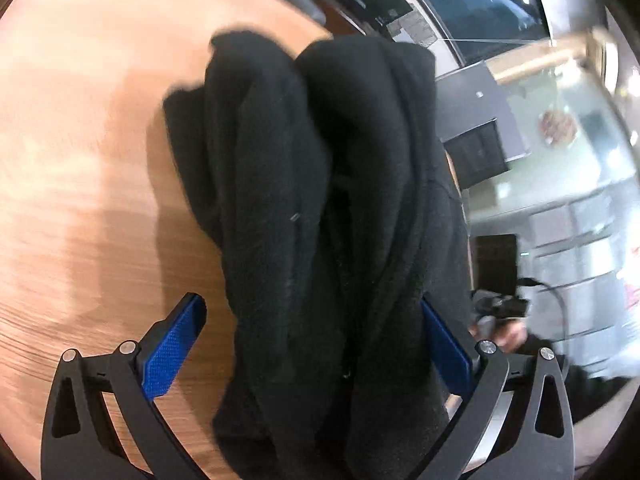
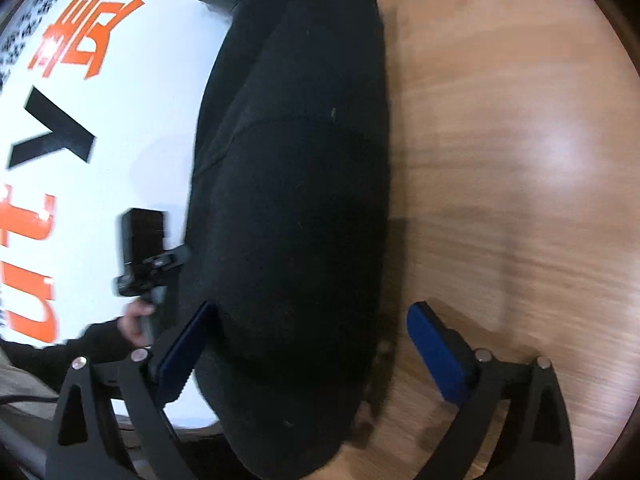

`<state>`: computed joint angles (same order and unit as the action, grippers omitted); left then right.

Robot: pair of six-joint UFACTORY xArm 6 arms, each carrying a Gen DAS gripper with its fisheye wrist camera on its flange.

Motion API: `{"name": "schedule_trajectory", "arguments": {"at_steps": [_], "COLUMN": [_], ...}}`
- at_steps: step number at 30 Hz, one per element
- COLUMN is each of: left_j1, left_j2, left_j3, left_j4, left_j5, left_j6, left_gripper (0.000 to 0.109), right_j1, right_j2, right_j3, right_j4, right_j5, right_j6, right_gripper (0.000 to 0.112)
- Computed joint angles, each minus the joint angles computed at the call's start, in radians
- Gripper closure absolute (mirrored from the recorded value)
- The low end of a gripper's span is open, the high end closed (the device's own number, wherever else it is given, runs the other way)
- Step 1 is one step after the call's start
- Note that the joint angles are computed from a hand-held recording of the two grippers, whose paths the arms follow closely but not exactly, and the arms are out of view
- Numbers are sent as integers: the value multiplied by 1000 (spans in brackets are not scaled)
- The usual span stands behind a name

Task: Fold clothes

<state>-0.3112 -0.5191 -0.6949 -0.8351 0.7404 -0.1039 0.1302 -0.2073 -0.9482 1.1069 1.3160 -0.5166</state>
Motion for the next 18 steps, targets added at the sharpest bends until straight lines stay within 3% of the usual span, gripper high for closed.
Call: {"name": "schedule_trajectory", "arguments": {"at_steps": [3,7,10,13,18], "left_j1": [47,44,19,4,-20], "left_j2": [11,26,35,34,-32], "left_j3": [35,28,8,-6,-17], "left_j4": [-254,-293,-225,-157,-32], "left_j5": [63,70,60,65,35], "left_j6": [142,194,139,100,8], "left_gripper": [6,6,6,6,30], "right_j1": [39,116,203,289,393], "right_j2": [46,57,9,-39,-95], "right_j3": [-58,-101,-73,-56,-72], "right_j4": [-27,-111,-190,-339,-547], "right_j5": [44,-10,-150,-261,-337], "right_j6": [-29,-23,43,168,367], "right_gripper": [9,9,11,25,56]}}
